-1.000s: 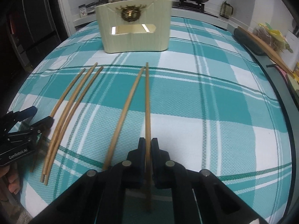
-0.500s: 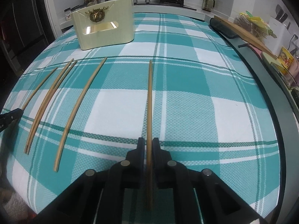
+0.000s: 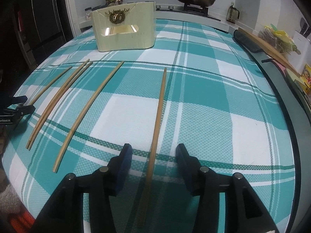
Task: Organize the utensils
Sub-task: 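Adjust both grippers along the held chopsticks to secure the grip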
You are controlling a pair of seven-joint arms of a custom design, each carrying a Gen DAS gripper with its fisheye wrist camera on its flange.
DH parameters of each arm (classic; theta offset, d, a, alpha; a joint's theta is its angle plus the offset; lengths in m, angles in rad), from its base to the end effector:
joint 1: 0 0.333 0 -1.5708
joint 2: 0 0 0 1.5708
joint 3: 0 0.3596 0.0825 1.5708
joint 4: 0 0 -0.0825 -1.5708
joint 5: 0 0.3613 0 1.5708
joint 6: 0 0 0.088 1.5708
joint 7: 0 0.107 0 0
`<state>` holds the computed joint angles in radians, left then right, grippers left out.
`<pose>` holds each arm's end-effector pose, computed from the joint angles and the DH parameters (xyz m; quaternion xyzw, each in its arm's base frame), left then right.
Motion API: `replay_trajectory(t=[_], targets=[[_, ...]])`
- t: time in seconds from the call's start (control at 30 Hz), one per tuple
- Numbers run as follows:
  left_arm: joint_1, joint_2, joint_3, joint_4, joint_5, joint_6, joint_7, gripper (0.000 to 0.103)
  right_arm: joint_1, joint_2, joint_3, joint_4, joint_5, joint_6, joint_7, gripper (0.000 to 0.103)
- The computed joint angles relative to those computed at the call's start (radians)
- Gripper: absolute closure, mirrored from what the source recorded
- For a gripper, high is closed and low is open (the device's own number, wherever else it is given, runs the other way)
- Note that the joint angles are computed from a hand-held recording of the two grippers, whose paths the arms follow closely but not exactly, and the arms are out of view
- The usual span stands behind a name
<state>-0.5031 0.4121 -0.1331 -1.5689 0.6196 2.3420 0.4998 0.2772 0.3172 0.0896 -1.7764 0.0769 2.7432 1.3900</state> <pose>0.5816 -0.3980 0.4962 -0.7099 0.6423 -0.1909 0.2170 0.6380 0.2334 0.5086 -0.8078 0.4941 -0.1745 0.2698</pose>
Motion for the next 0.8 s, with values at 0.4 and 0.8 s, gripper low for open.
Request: replay_trajectory(t=[0.4, 0.8], targets=[[-0.005, -0.003, 0.004, -0.011, 0.028, 0.014, -0.023, 0.001, 0.006, 0.010, -0.009, -0.021, -0.021, 0.082, 0.039, 0.046], [0.005, -0.005, -0.003, -0.014, 0.014, 0.022, -0.006, 0.001, 0.001, 0.008, -0.005, -0.024, -0.025, 0.081, 0.043, 0.045]])
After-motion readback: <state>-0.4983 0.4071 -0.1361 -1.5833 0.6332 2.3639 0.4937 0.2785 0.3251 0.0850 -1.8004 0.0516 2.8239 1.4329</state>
